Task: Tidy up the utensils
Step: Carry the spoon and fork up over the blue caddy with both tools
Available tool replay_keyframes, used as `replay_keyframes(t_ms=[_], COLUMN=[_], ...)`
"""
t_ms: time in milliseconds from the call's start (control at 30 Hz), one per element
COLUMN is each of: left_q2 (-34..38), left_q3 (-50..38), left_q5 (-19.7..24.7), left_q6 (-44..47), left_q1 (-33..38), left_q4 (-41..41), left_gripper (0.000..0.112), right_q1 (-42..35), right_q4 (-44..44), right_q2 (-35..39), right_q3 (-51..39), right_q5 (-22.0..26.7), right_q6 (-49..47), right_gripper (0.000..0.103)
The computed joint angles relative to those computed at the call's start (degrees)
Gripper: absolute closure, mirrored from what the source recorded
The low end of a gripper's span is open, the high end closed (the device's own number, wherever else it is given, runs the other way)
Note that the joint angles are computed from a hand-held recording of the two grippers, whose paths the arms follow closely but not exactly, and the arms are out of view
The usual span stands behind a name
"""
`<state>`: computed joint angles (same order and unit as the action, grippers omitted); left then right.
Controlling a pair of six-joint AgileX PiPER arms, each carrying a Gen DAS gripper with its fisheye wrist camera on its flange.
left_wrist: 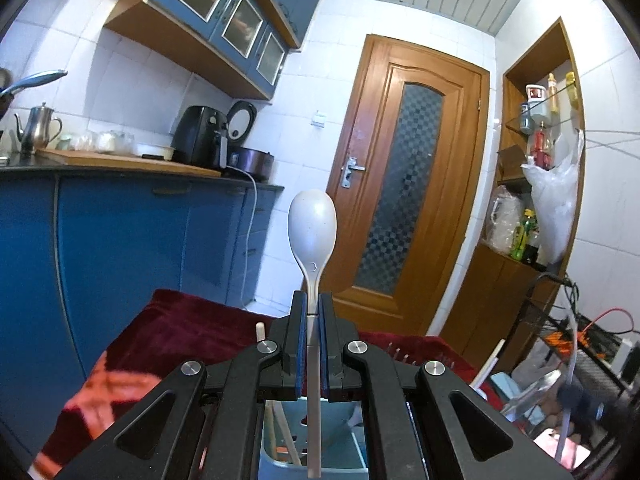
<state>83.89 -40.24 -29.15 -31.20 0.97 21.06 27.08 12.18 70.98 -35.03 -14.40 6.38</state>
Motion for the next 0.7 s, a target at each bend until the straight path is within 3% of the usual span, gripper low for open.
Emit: replay_keyframes(t_ms=[167,267,467,700], left_q2=[1.35,2.32,4.56,3.87], left_q3=[1.37,1.16,-0.27,3.12], left_q5=[-3.38,-4.53,-5.22,-6.73], left_q6=[8.97,11.34,12.87,13.05], left_q1=[-1.77,-2.09,-2.39,-2.84], left_q4=[-9.35,-11.97,-15.62,-12.94], left_gripper=[0.107,0.107,0.107,0.107], right_q1=[2.3,2.91,2.07,3.83], right_q4=[10.84,12.19,11.12,12.96], right_q2=[6.83,11.4,17.7,16.78], right_q3=[-3.47,-6.18,-9.38,-6.69], right_q5=[-9.69,-13.1,-15.62,-15.64], right_q6=[-12.05,-14.13,-12.68,-16.75], right_gripper=[0.095,0.095,0.095,0.095])
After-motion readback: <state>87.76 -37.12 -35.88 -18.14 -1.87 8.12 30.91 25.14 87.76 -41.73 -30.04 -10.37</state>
